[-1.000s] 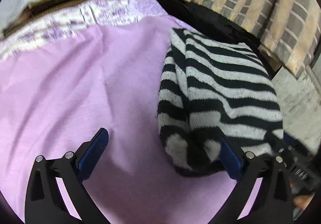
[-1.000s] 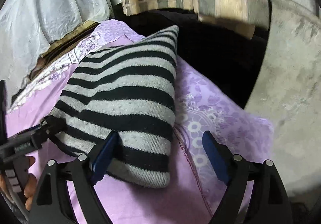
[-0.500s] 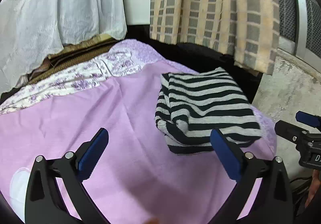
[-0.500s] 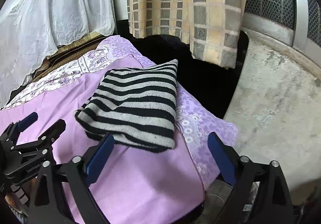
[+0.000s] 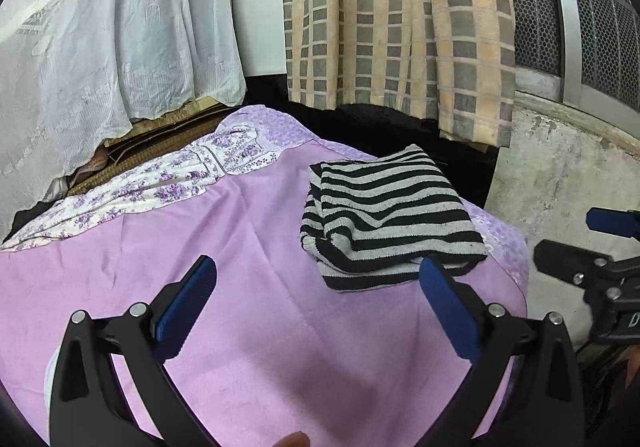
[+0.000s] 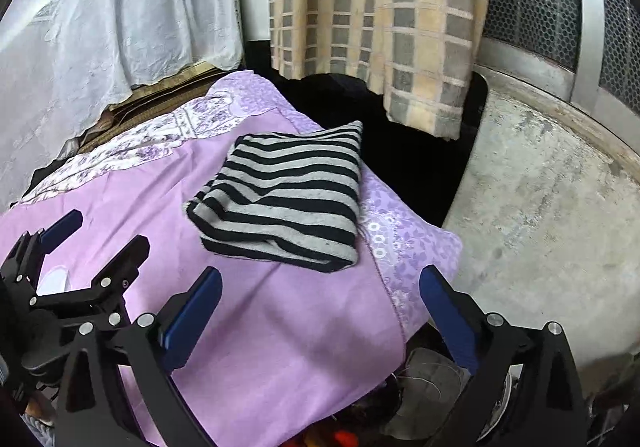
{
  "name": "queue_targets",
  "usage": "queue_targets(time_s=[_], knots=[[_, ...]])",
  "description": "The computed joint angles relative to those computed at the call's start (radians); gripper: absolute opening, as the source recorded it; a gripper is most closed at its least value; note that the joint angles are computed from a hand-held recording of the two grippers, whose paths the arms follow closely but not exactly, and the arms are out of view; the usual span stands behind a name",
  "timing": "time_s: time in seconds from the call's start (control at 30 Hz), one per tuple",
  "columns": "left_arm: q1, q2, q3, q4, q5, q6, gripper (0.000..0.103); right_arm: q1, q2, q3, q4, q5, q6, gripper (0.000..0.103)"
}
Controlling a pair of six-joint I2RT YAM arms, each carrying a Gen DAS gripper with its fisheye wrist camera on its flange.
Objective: Fold small clothes
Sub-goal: 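Open the left gripper and withdraw both tools from the folded sweater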
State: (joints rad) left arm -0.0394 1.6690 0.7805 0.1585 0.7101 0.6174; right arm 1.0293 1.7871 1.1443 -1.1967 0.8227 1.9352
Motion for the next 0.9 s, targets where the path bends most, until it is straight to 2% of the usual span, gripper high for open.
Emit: queue_targets(time_s=[0.6, 0.9], knots=[[0.020, -0.001, 0.054, -0.133, 0.024, 0.021, 0.099, -0.002, -0.002, -0.008, 0.055, 0.007, -0.040, 0.099], [0.018, -0.007, 0.043, -0.116, 0.024, 0.025, 0.099, 0.006, 0.014, 0.020, 0.045, 0.020, -0.050, 0.099]])
